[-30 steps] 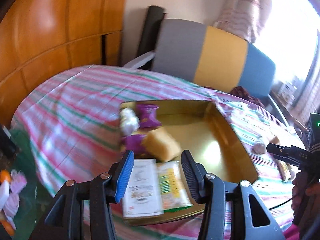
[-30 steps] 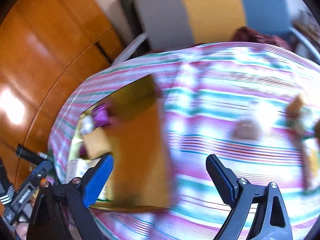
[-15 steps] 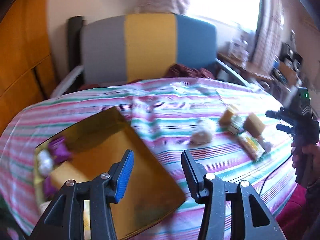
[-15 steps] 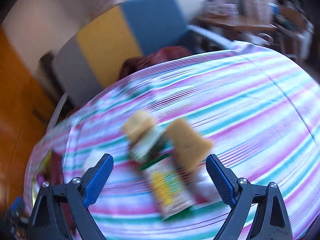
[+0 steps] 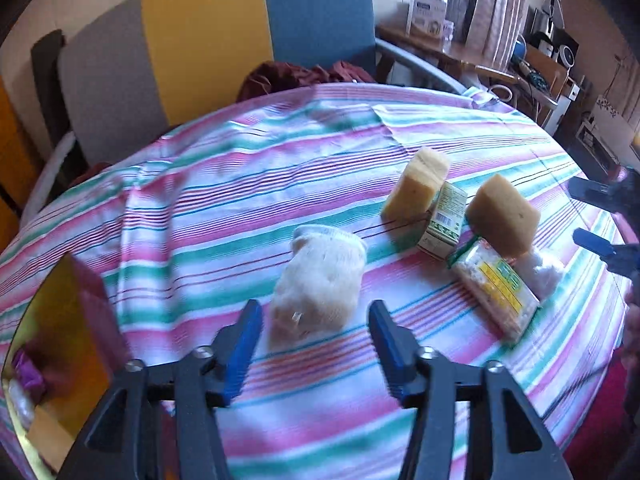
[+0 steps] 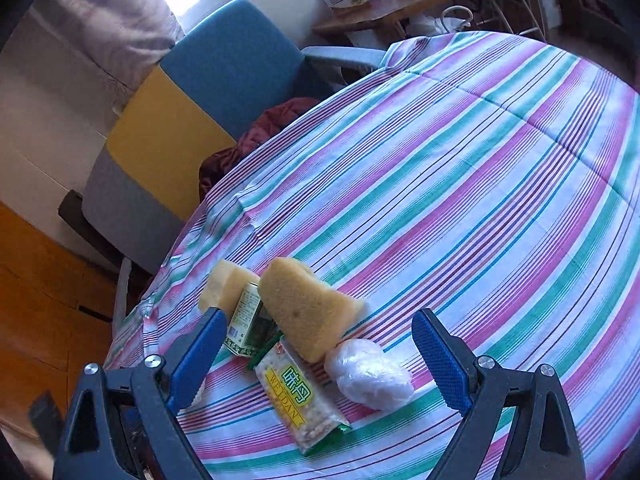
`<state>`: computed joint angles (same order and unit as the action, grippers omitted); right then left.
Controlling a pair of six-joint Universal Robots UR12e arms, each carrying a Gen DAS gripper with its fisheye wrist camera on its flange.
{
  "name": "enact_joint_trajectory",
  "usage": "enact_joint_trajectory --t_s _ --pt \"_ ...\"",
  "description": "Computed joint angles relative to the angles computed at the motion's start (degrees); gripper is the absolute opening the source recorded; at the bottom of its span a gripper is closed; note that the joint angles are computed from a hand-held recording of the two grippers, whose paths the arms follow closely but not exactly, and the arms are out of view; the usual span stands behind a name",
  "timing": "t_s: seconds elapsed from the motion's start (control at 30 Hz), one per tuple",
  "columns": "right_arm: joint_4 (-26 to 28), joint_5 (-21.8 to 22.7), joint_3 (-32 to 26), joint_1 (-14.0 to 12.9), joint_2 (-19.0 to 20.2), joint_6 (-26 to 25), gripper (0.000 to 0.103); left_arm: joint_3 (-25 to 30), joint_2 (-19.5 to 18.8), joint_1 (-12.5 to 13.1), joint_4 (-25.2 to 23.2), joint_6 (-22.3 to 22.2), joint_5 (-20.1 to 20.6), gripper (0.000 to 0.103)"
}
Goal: Organize objects
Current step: 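Grasp the grey-white fabric roll with the left tool while the right tool reaches toward the green box, then lift the fabric roll with the left tool while the right tool grasps the green-and-white box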
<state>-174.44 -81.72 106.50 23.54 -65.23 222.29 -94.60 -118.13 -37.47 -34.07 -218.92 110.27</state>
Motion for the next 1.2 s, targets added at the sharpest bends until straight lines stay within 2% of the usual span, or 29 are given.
enact_joint_trajectory --t_s 0.23,0.3,0.33,0.47,0.67,0.8,0.87,0.9,1.07,1.2 --pt "-1.75 0.28 0.97 -0.36 -0.33 1.87 0.094 2.48 -2.51 1.99 -2.20 0.53 -2.62 0.068" --pt "-1.78 0.20 1.10 -0.48 -0.40 1.95 0.094 2.10 -2.94 2.93 -1.15 -0.35 -5.89 0.058" --pt "-1.66 0.04 1.16 -0.50 -0.45 1.91 0.094 1.80 -3.02 3.18 -0.69 -1.38 -6.69 0.058" --pt "-0.04 -0.61 0.61 -0.35 -0.07 1.51 0.094 -0.37 -2.07 1.81 3.02 -3.00 -4.69 0.054" --pt "1.22 -1.62 0.14 -0.07 0.10 0.36 0.094 -3.53 -0.79 -2.98 8.78 -2.06 -0.59 0.055" --pt "2.04 -2.39 0.03 0.08 0.08 0.05 0.094 -4.96 -0.76 -6.27 10.61 -3.13 3.98 0.055" --pt "2.01 -2.47 0.10 0.12 0.03 -0.34 0.094 -5.68 -1.00 -6.88 11.18 -4.46 4.52 0.055" --pt "2.05 -2.51 0.04 0.19 0.03 -0.65 0.094 -6.10 -1.39 -7.65 13.05 -3.39 7.15 0.055" --pt "2.00 -1.83 -0.61 1.00 0.27 -5.20 0.088 -6.39 -1.92 -7.74 14.14 -2.37 8.35 0.054" --pt "2.58 -0.46 -1.89 2.23 0.83 -12.40 0.087 -7.01 -1.85 -7.38 15.39 -2.70 7.39 0.054"
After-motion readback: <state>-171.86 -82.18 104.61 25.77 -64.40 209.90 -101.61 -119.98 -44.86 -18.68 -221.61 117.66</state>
